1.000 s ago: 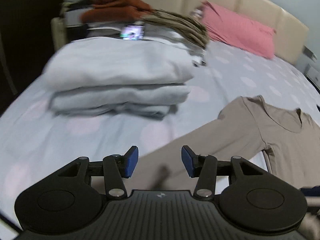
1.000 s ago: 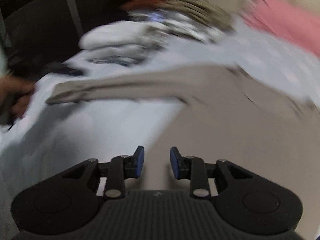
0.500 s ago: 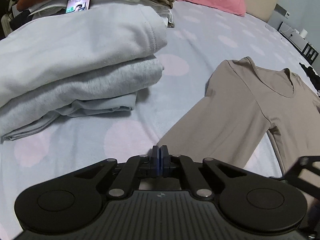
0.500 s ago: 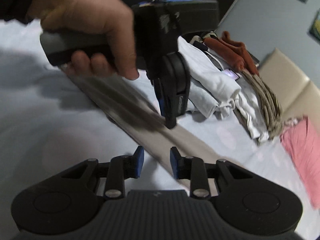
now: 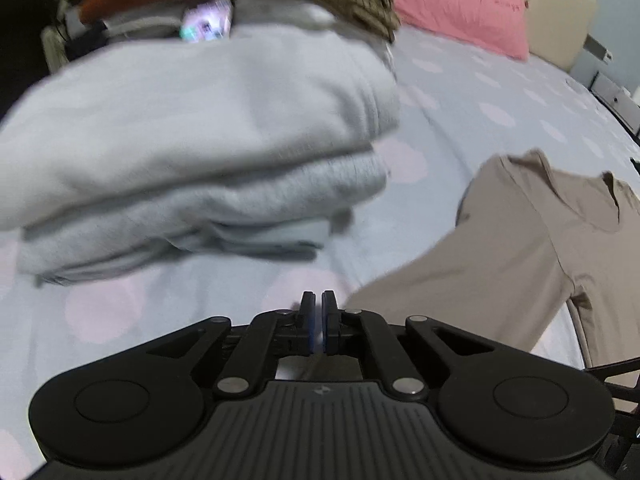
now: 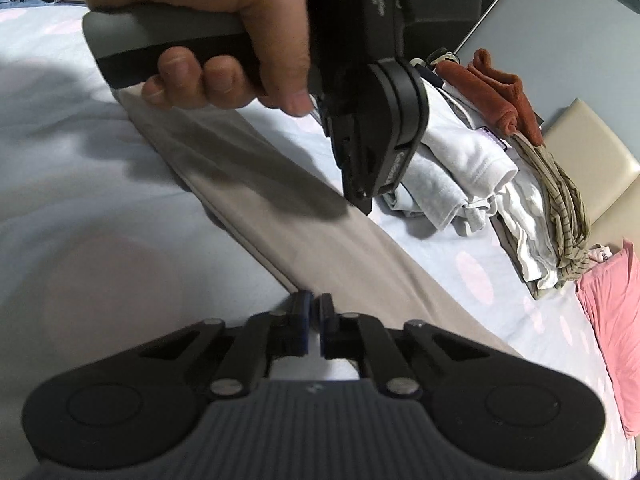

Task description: Fold clothes

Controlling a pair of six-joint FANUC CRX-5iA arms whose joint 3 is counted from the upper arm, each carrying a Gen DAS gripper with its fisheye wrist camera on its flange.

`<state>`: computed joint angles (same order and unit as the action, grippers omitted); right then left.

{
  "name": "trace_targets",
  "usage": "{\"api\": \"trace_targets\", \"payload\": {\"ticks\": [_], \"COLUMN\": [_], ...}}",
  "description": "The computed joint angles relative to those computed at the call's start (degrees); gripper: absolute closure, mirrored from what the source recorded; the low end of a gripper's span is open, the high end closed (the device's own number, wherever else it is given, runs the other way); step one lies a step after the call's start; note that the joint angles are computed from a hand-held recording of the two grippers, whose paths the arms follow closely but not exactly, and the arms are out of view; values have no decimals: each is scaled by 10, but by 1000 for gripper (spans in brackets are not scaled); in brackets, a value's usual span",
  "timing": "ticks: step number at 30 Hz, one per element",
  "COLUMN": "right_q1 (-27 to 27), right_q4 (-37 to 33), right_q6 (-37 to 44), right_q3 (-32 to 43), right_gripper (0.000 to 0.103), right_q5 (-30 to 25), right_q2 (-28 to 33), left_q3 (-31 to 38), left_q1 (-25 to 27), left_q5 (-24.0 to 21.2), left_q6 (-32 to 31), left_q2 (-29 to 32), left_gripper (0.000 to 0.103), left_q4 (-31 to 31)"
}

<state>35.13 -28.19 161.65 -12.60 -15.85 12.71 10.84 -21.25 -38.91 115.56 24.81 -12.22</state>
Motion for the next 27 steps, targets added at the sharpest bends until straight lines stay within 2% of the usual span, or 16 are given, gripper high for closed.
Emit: {"api": "trace_targets", "payload": {"ticks": [1,4,6,8,9,11,13,16,19,20,22,27], "right_q1": [-2,-12,-24,-35,-40,-50,-62,-79,-93,-94,-98,-102], "right_q4": [-7,-40,-78,-103,-115,-131,-148,-153,-156,-156,-157,-154], "right_q6": [5,24,42,32,21,-10,-50,-99,-116,-116,-113,-120], "right_q3": [3,11,11,7,3,-7,-17,-24,-33,-36,-44,-57], "right_gripper": [96,96,96,91,89,78,71,71,70,70,69,68], "right_q5": [-3,-15,-27,-37,-40,-45,-53,-96,-128,-132,-138,-141], "right_q2": [1,-3,-15,-28,-35,-49,-63,-82,-99,-103,-113,-131], "left_q3": [-4,-31,-54,-82,-98,-117,-133,-154,-139,-136,-140,-136], "left_q1": [-5,-29,-47,-62,-68,-78,-83,-83,-102,-107,-107,-106], "left_q5": [-1,-16,-40,-67,-79,-110,-135,-147,-204,-217,-217,-221], "left_q6": [30,160,255,338,377,440,492,561,613,626,633,606], "left_q2": [-11,-61,-92,-121,-134,-147,-156,-166,-155,-152,-156,-146], "left_gripper": [100,88,67,50,49,49,49,49,51,51,51,52], "left_q4": [-28,-135,-198,-238,-250,-265,-271,-282,-331,-345,-357,-349]}}
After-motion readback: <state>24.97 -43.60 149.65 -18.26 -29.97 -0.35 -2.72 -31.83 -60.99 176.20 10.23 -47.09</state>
